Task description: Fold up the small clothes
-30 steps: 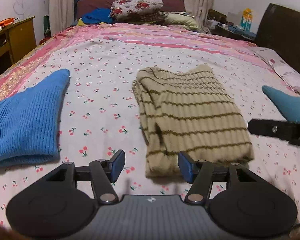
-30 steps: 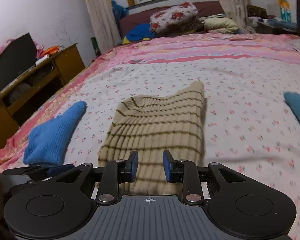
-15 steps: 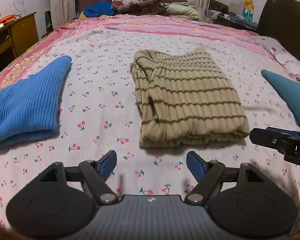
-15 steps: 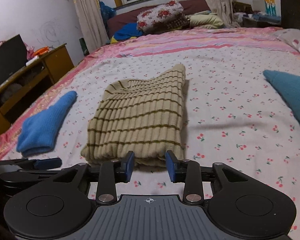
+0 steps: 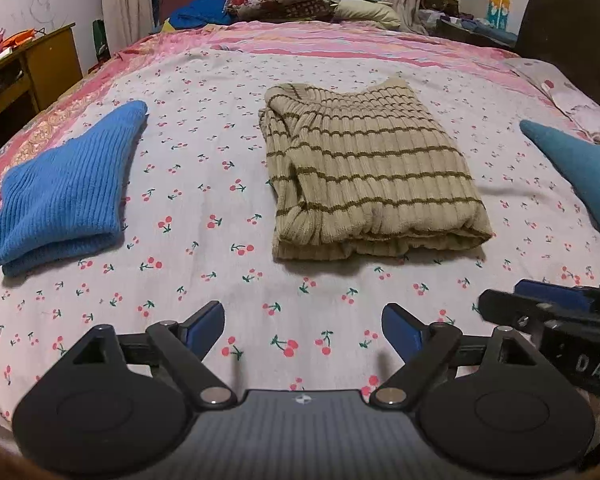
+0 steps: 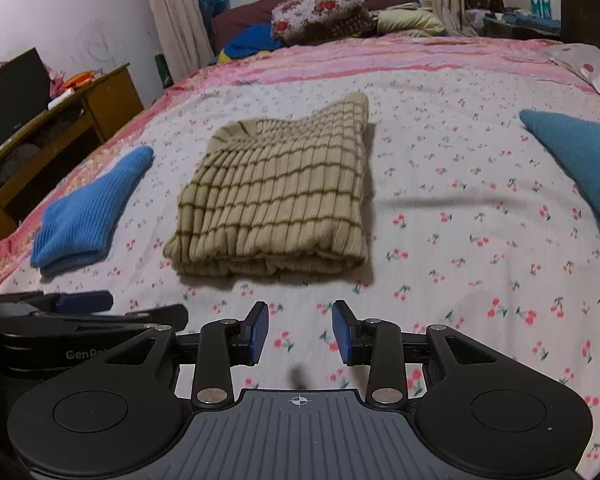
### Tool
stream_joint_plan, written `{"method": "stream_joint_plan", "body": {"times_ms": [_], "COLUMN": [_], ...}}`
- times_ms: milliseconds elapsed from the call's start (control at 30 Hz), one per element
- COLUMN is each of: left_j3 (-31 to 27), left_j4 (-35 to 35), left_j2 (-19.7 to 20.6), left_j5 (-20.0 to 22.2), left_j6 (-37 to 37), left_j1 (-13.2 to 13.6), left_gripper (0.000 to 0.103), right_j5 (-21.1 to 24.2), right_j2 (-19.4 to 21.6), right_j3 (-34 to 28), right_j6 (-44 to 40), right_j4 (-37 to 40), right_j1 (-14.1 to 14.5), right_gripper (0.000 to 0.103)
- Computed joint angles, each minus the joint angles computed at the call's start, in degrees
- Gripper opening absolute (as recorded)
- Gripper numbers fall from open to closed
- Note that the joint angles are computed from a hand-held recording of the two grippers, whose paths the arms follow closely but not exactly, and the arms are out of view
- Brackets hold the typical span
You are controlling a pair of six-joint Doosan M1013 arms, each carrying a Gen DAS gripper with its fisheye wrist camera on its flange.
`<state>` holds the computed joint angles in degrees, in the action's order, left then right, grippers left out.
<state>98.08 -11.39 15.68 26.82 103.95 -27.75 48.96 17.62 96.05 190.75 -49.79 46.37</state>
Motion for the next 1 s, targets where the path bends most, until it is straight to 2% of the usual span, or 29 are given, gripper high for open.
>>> {"method": "stream_joint_plan", "body": {"times_ms": [100,567,1000], "left_j3": [0.2,0.7,1.7], "left_j4": [-1.6,5.2,3.3], "left_j2": [-0.3,-1.2,-1.7], "left_j5": [0.2,0.2,0.2], "left_j6": [1.4,-3.8,-2.3], "left_j1": [0.0,-1.1,-0.9], "left_gripper": [0.092,0.092,0.092], "right_j5": [-0.1,0.1,0.3], "right_j2": [0.2,-0.1,-0.1], "right_j3": [-0.3,0.0,0.3], "right_j6": [-0.7,1.0,1.6], "right_j4": [0.3,0.6,1.1], "right_j1": [0.4,1.0,1.5], "right_gripper": [0.035,0.035,0.035]}}
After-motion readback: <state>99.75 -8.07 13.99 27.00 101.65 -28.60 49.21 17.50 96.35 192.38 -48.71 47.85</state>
